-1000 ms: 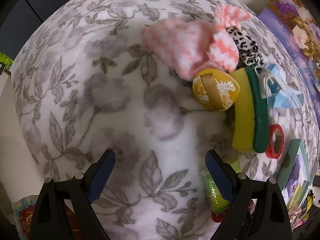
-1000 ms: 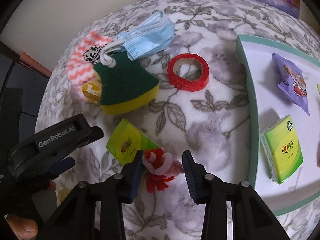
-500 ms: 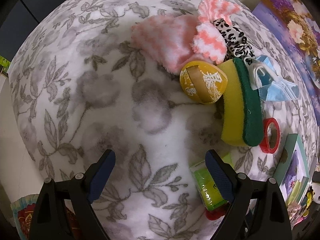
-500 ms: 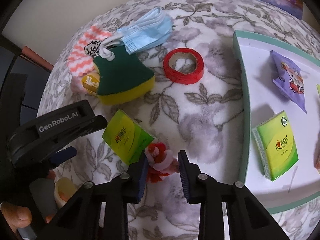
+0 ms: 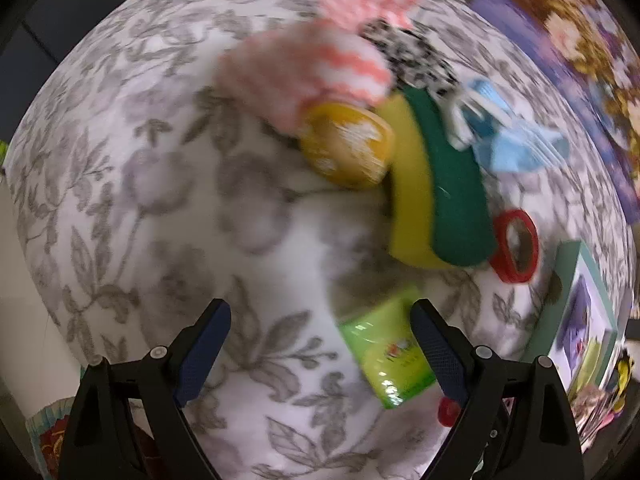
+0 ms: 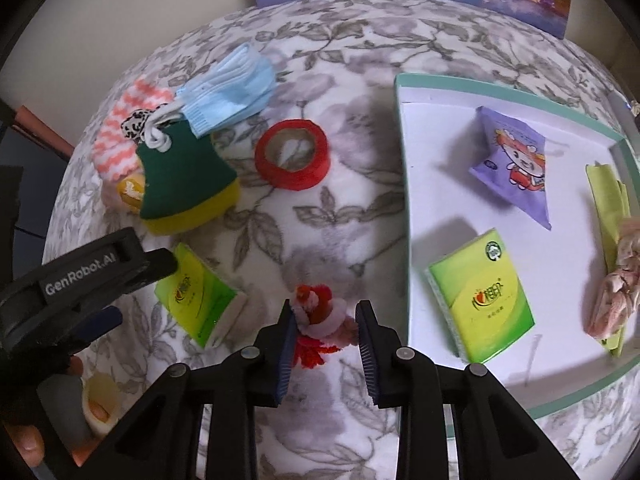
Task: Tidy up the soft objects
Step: 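Close the left tool on the second green tissue pack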
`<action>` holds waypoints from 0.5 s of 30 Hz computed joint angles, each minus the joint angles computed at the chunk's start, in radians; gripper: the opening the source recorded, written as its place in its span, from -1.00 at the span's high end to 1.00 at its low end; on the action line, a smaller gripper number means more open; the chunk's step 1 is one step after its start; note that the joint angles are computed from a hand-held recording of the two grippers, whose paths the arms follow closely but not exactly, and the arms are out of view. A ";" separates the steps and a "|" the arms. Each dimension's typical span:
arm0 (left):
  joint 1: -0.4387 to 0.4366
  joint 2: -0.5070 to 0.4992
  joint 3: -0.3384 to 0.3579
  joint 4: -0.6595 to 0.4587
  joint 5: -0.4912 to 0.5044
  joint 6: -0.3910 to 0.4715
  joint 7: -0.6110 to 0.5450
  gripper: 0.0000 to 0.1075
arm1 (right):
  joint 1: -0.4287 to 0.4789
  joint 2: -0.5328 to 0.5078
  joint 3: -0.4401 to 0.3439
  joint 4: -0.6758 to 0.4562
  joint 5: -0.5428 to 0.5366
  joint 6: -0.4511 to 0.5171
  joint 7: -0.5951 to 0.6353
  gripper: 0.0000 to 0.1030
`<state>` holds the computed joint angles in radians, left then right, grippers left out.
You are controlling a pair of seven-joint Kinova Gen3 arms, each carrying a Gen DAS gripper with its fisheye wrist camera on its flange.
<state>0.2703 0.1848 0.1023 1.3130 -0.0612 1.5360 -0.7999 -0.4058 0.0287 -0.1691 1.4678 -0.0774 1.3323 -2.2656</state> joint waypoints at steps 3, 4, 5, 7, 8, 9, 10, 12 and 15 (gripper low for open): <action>0.020 0.024 0.012 -0.031 -0.006 0.013 -0.006 -0.71 | 0.008 -0.003 0.006 0.000 -0.001 0.011 0.010 0.40; 0.031 0.036 0.016 -0.045 -0.009 0.017 -0.004 -0.71 | 0.007 0.004 0.005 -0.007 0.002 0.013 0.006 0.40; 0.037 0.043 0.017 -0.054 -0.009 0.019 -0.005 -0.70 | 0.010 0.003 0.007 -0.007 0.000 0.016 0.012 0.40; 0.053 0.068 0.019 -0.081 -0.008 0.032 -0.004 -0.70 | 0.014 0.001 0.009 -0.001 -0.003 0.013 0.021 0.40; 0.061 0.079 0.019 -0.091 -0.010 0.038 -0.004 -0.70 | 0.017 -0.002 0.012 0.005 -0.004 0.011 0.029 0.40; 0.070 0.089 0.018 -0.102 -0.013 0.045 -0.002 -0.70 | 0.021 -0.003 0.013 0.009 -0.004 0.009 0.037 0.40; 0.079 0.100 0.018 -0.114 -0.018 0.054 -0.002 -0.70 | 0.024 -0.005 0.015 0.013 -0.005 0.006 0.041 0.40; 0.100 0.122 0.015 -0.137 -0.033 0.071 0.003 -0.70 | 0.026 -0.007 0.013 0.016 -0.006 0.005 0.042 0.40; 0.117 0.129 0.009 -0.138 -0.046 0.076 0.006 -0.64 | 0.025 -0.003 0.011 0.011 -0.004 0.004 0.039 0.40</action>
<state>0.3876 0.3139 0.1112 1.1750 -0.1069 1.6124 -0.7941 -0.3812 0.0257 -0.1581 1.4791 -0.0812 1.3367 -2.2262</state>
